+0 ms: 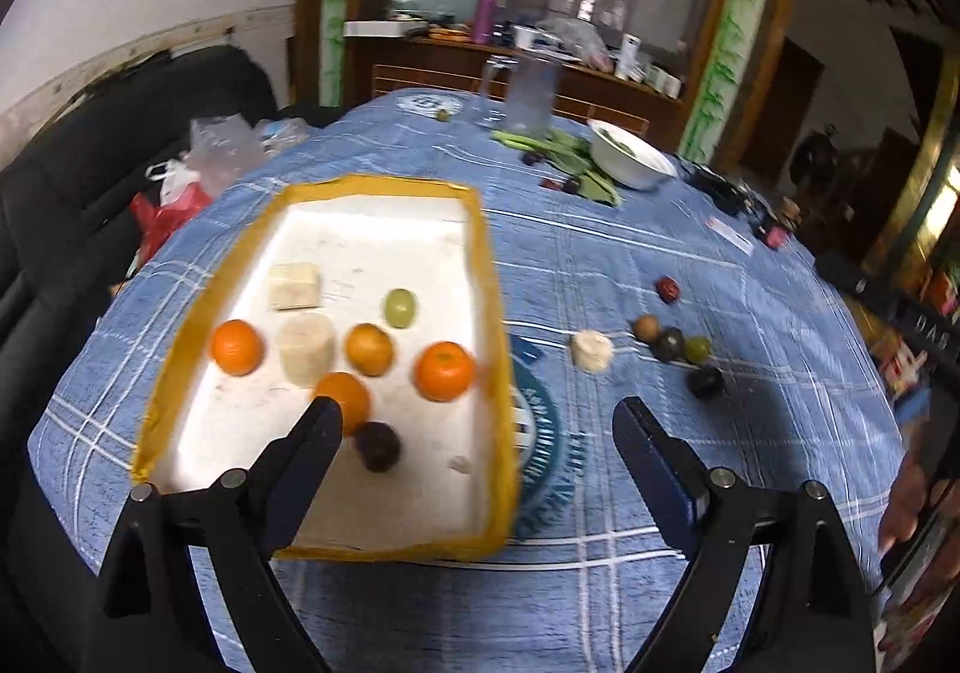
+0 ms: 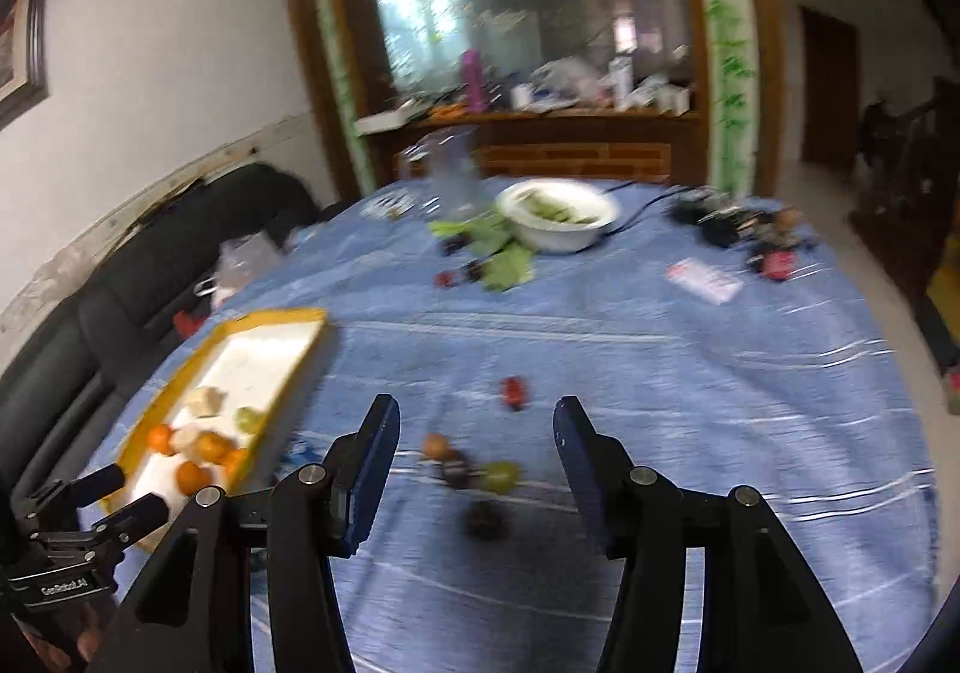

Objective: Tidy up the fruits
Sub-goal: 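Grasp the beige cube piece with the left tool while the right tool grasps a dark plum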

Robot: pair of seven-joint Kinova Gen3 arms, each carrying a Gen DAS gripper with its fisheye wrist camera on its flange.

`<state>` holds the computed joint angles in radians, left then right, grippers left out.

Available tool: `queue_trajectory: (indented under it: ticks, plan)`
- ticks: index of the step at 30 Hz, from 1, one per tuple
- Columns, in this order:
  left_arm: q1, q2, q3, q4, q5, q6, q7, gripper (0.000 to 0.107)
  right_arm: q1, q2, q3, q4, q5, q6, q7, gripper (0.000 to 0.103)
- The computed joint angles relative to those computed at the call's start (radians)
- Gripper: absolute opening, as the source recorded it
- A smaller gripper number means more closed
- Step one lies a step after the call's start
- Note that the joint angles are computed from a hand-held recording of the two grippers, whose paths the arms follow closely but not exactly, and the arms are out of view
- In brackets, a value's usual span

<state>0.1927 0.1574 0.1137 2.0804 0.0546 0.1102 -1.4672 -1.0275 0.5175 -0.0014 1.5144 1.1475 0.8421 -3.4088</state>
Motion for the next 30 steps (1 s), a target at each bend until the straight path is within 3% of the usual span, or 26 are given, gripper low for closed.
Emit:
queue_trajectory:
  ticks: [2, 3, 6, 9, 14, 18, 20, 21, 22, 23, 26, 30]
  plan:
    - [-0.003, 0.005, 0.024, 0.002, 0.005, -0.010, -0.010, 0.091, -0.067, -0.003, 0.050, 0.027, 0.042, 0.081, -0.040, 0.088]
    - [0.008, 0.008, 0.023, 0.001, 0.003, -0.015, -0.012, 0.091, -0.083, -0.002, 0.052, 0.044, 0.083, 0.117, -0.071, 0.095]
    - [0.128, 0.026, -0.071, -0.017, -0.053, -0.006, 0.037, 0.091, -0.074, -0.004, 0.037, 0.075, 0.125, 0.129, -0.082, 0.099]
    - [0.182, 0.049, -0.102, -0.041, -0.096, 0.008, 0.063, 0.091, 0.039, -0.014, -0.049, 0.087, 0.085, 0.019, -0.046, 0.099]
    - [0.176, 0.096, -0.072, -0.092, -0.123, 0.026, 0.048, 0.091, 0.118, 0.027, -0.058, 0.078, -0.017, -0.155, 0.048, 0.078]
    - [0.064, 0.161, 0.059, -0.157, -0.080, 0.046, -0.031, 0.091, 0.155, 0.074, -0.052, 0.054, -0.101, -0.257, 0.136, 0.061]
    - [0.003, 0.193, 0.126, -0.187, -0.042, 0.059, -0.078, 0.083, 0.170, 0.089, -0.051, 0.043, -0.145, -0.282, 0.185, 0.059]
    - [-0.012, 0.211, 0.145, -0.209, -0.027, 0.076, -0.100, 0.074, 0.173, 0.096, -0.047, 0.037, -0.164, -0.291, 0.205, 0.059]
    - [-0.010, 0.226, 0.145, -0.228, -0.018, 0.093, -0.113, 0.065, 0.182, 0.105, -0.049, 0.031, -0.187, -0.307, 0.229, 0.058]
    - [0.006, 0.240, 0.132, -0.248, -0.014, 0.107, -0.119, 0.063, 0.186, 0.110, -0.045, 0.029, -0.204, -0.322, 0.247, 0.058]
    - [0.065, 0.277, 0.071, -0.295, -0.016, 0.136, -0.111, 0.062, 0.193, 0.125, -0.041, 0.016, -0.260, -0.344, 0.312, 0.057]
    - [0.063, 0.317, 0.066, -0.346, 0.007, 0.176, -0.119, 0.061, 0.187, 0.133, -0.021, 0.007, -0.321, -0.367, 0.382, 0.057]
